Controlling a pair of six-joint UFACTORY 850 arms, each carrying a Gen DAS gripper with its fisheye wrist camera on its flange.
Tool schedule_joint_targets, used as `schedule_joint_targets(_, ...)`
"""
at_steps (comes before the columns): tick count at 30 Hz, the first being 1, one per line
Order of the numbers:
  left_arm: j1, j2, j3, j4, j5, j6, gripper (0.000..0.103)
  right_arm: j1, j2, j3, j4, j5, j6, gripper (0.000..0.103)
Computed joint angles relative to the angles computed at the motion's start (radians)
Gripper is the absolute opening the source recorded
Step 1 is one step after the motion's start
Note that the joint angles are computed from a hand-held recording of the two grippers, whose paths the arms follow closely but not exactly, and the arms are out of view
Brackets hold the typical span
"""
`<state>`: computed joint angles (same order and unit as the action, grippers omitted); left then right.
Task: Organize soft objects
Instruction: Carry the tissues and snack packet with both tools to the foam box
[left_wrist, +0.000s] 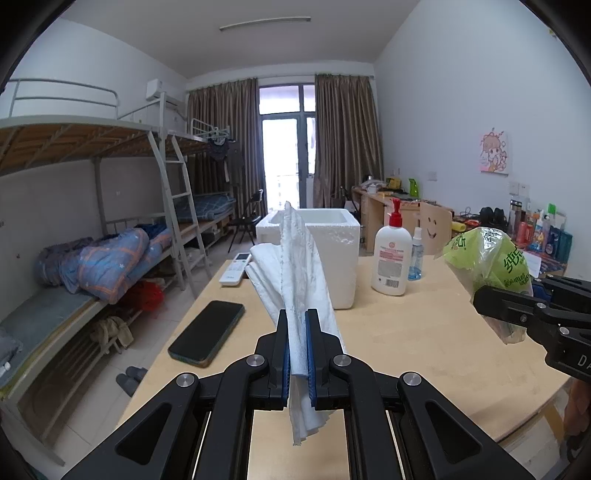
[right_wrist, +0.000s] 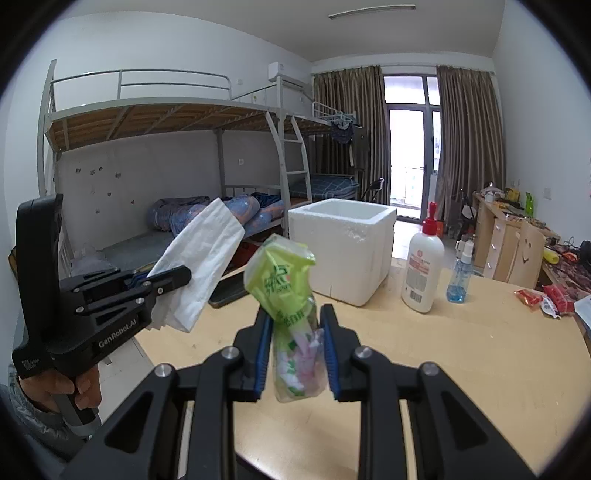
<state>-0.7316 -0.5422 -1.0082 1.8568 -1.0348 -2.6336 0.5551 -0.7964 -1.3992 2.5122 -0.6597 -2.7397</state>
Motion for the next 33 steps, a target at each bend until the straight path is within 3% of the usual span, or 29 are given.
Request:
schedule_joint_targets(9, 0.047, 0.000, -0.032, 0.029, 0.038, 0.015, 0.008, -0.002, -0.030, -0.091, -0.059, 0.062, 0.071, 0.030)
schedule_joint_targets(18, 0.099, -0.014, -0.089, 0.060, 0.084, 0.044, 0.008, -0.002, -0.085, -0.221, -0.168, 0.149, 0.232, 0.030)
schedule_joint_targets(23, 0.111, -0.011, -0.114, 0.068, 0.073, 0.069, 0.007, -0.004, -0.129, -0.315, -0.274, 0.194, 0.368, 0.030)
schedule_joint_targets(33, 0.159, -0.020, -0.174, 0.102, 0.098, 0.114, 0.008, 0.005, -0.165, -0.429, -0.337, 0.248, 0.394, 0.030)
